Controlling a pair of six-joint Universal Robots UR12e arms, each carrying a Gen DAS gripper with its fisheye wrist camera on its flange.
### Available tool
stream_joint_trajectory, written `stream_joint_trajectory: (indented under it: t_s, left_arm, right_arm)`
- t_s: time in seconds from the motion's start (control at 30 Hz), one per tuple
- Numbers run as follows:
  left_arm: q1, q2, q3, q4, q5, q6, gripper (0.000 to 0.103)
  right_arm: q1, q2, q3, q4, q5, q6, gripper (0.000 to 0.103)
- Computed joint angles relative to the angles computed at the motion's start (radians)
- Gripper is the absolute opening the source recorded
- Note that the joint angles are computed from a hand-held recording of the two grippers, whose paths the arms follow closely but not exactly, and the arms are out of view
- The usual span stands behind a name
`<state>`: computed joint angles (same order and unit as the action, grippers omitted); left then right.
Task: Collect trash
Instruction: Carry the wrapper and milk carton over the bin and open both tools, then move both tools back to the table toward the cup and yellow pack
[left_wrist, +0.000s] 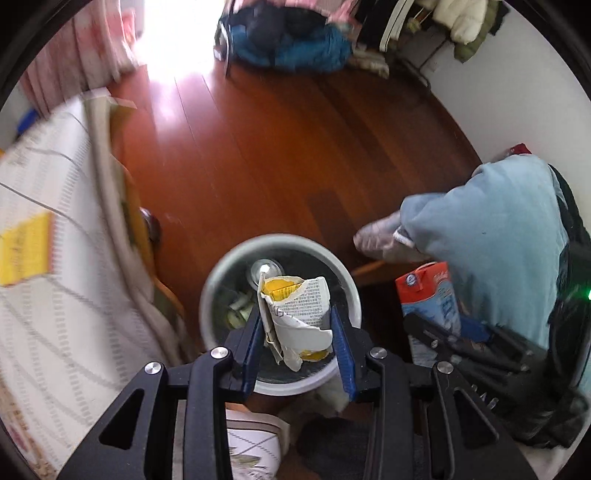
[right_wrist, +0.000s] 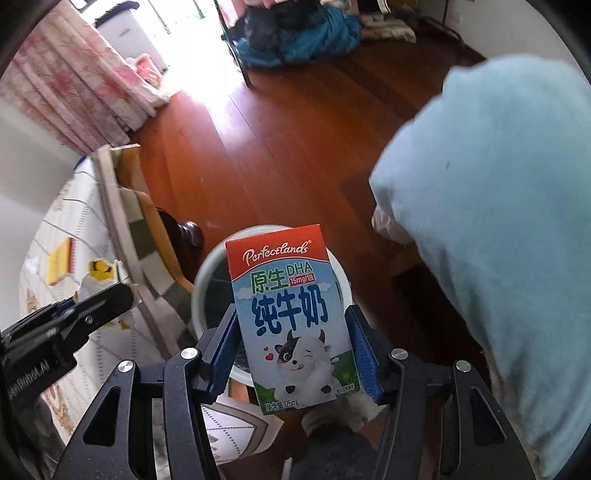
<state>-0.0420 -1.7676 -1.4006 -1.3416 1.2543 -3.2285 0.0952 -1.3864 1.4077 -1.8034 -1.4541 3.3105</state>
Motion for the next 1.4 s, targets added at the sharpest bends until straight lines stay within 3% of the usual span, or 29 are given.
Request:
stream_joint_trajectory:
  t_s: [0.13, 0.23, 0.27, 0.37, 0.5, 0.53, 0.6, 0.87, 1.2, 1.4]
  left_arm:
    - [0.001, -0.042, 0.029, -0.071, -0.050, 0.009, 0.035]
    - [0.004, -0.058, 0.043, -0.103, -0.046, -0.006, 0.040]
    - [0.005, -0.059, 0.043, -0.103, -0.042, -0.010, 0.045]
    - [0.009, -0.058, 0.036, -0.091, -0.033, -0.022, 0.078]
    - [0.012, -0.051, 0.036, -0.094, 0.025, -0.020, 0.094]
    - [0.012, -0.048, 0.031, -0.087, 0.040, -0.018, 0.095]
    - [0.012, -0.039, 0.027, -0.077, 0.066, -0.025, 0.095]
    - [0.002, 0.027, -0.017, 0.002, 0.192, -0.046, 0.095]
    - [-0.024, 0.135, -0.068, 0.096, 0.342, -0.034, 0.095]
    - [-0.032, 0.196, -0.101, 0.127, 0.368, -0.042, 0.095]
  right_arm:
    - [-0.007, 0.029, 0.005, 0.015, 0.005, 0.012, 0.058]
    - [-0.007, 0.042, 0.008, 0.023, 0.007, 0.024, 0.058]
    - [-0.006, 0.046, 0.009, 0.024, 0.005, 0.028, 0.058]
    - [-0.003, 0.061, 0.004, 0.031, -0.002, 0.034, 0.059]
    - [0.004, 0.077, -0.006, 0.038, -0.026, 0.049, 0.062]
    - [0.006, 0.079, -0.009, 0.042, -0.026, 0.049, 0.068]
    - [0.015, 0.076, -0.005, 0.027, -0.046, 0.055, 0.102]
    - [0.042, 0.049, -0.015, 0.035, -0.103, 0.040, 0.103]
    - [0.067, -0.047, -0.001, 0.026, -0.146, 0.038, 0.103]
    - [0.083, -0.110, 0.011, 0.003, -0.173, 0.054, 0.103]
